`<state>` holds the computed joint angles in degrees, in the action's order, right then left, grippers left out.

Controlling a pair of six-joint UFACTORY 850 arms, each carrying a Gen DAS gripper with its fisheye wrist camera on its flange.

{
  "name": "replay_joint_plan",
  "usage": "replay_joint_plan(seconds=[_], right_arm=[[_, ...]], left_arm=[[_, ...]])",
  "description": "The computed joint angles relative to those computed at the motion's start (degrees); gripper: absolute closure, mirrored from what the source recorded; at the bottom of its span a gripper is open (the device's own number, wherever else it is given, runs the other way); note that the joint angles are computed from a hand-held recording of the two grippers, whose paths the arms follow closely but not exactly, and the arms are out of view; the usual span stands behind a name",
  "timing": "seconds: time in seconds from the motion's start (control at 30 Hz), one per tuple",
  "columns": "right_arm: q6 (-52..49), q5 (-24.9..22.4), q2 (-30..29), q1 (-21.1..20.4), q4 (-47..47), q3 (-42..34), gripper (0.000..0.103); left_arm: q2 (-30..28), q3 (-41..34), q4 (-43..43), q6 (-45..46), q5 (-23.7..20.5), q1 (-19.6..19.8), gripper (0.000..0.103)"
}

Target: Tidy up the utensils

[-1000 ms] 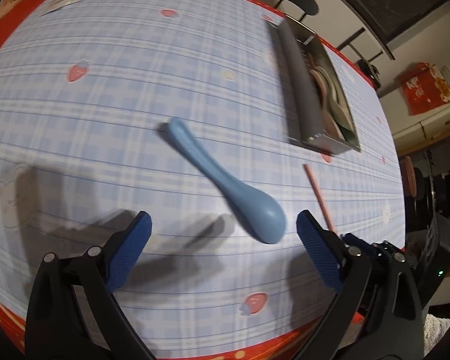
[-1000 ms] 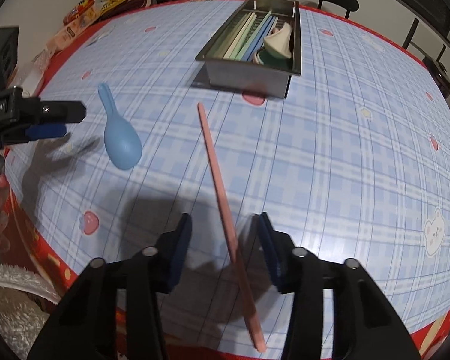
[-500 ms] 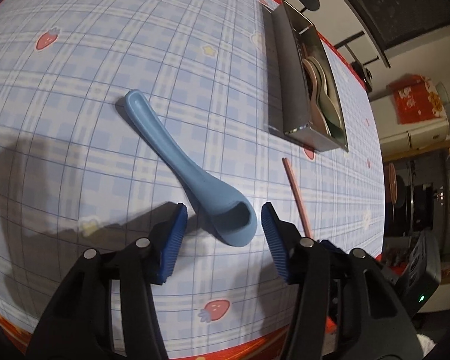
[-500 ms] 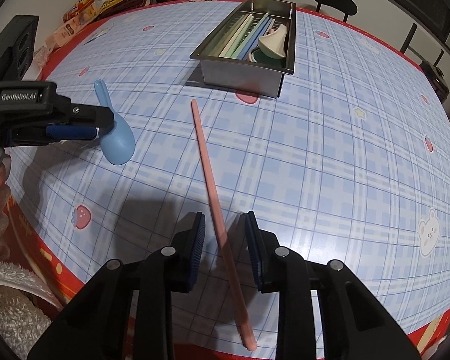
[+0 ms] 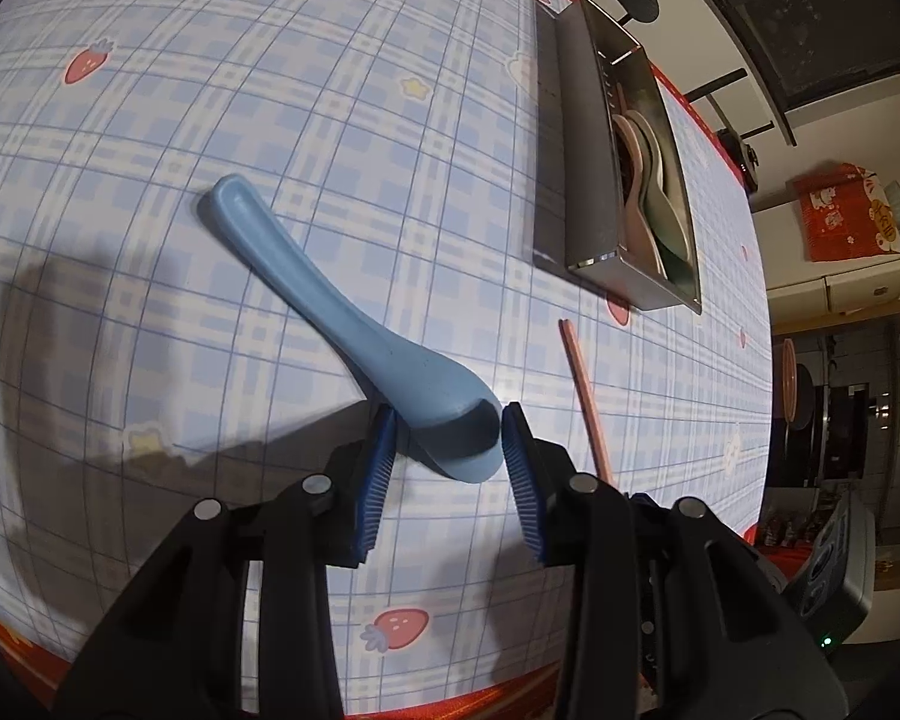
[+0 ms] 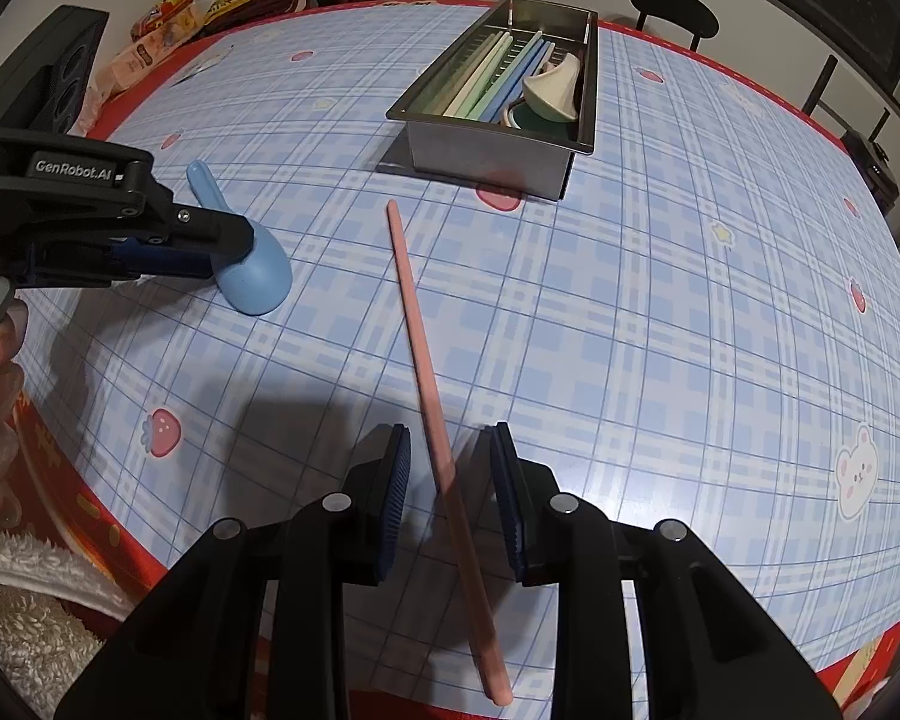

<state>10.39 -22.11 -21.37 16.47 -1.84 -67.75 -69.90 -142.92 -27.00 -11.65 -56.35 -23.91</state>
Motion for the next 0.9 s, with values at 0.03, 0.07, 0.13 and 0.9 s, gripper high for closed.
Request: replay_joint_plan(seconds=[0.03,0.07,0.13,0.9], right_arm=[[-0.01,-0.01,0.01,0.0,-0.02,-0.01,0.076],[0.07,0.0,0.02,0.02,-0.08,0.0,0.076],[0.04,-0.02,0.0,0.0,-0.07,-0.03,0.076],[-4.95,-0.34,0.55,-1.6,7.71,0.41,0.096]], left_arm=[[-0.42,-0.76,0.28,-0.33,-0.19,-0.09,0.065],[-0.47,-0.83,0.23,-0.25,-0.21,0.01,0.064],[-0.46,-0.71,-0.02,-0.12,-0.05,0.09,0.064],[0.68,1.74,-1.05,1.16,1.14,0.48,0.067]])
